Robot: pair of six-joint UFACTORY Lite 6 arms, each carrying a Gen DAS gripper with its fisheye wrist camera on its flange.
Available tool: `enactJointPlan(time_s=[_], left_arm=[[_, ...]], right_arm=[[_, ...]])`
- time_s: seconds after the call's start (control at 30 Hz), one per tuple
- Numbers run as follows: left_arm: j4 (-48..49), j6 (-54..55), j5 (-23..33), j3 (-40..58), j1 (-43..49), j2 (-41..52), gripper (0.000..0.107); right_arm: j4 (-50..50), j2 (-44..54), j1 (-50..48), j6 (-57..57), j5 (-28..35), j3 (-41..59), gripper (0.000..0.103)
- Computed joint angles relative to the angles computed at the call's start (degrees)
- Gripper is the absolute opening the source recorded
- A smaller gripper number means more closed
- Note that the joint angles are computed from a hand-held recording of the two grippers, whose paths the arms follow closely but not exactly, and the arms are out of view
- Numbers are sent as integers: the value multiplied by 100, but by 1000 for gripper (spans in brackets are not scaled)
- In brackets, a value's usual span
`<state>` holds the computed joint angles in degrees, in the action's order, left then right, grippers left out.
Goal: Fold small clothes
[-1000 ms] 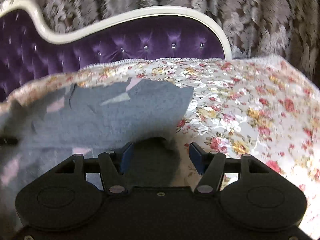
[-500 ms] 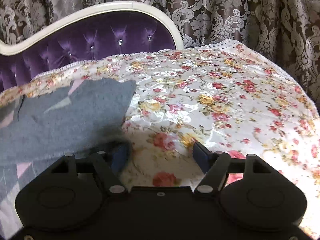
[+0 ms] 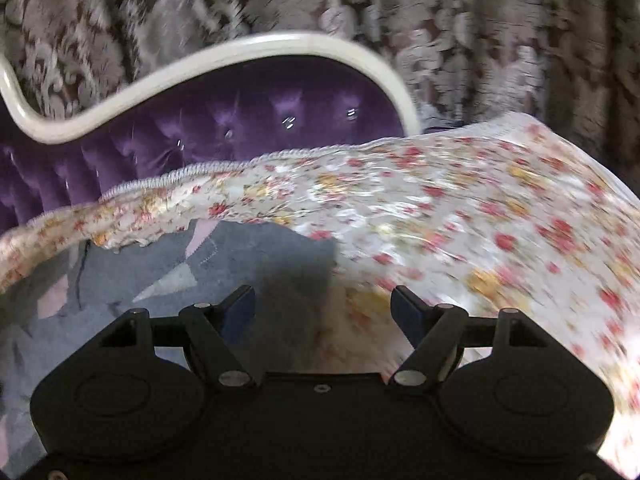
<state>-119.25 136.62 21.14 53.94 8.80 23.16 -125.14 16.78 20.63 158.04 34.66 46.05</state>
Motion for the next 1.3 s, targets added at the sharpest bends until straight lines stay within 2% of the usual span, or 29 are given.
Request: enactJointPlan(time_s=[0.07,0.17,0.23,0.27,0.43,0.57,0.67,0.73,0.8,0.9,1.03,1.2,1.3], left_arm=[[38,-10,21,1,14,2,103],[116,-59,56,7,39,6,103],[135,-45,59,2,40,0,102],[191,-93,67,15,50,6,102],[262,-158,410,-74,234,6,102],[874,-803,889,-132,621,-53,102],[1376,-1509,1107,-170,998,-185,102],[1703,-1740,1222,-186,1290,-285,101],[2181,-2008,1282,-97,1614,-329,102],[2708,-2370,1325,175,2138,-248,102],[3067,-2896,1393,729,2837,58,101],[3489,-3803,1127,2020,3359,909,101],[4137,-4967,1159,3163,3566,1711,100]], right_arm=[[2,624,-181,-226,-299,715,77],[691,1266,-343,-903,-544,1415,77],[1319,1545,-423,-1384,-344,1621,85],[1382,1565,-483,-1344,-262,1597,85],[1679,1269,-539,-1475,-206,1333,86],[1656,500,-31,-1150,377,589,86],[1211,-263,552,-585,564,-121,91],[984,-699,1049,-412,596,-518,101],[873,-956,1617,-265,676,-789,102],[766,-1049,2388,119,872,-1002,102],[150,-862,2958,1225,915,-1074,102],[-209,-512,3358,1874,1003,-956,102],[-275,-417,3511,2132,1003,-915,102]])
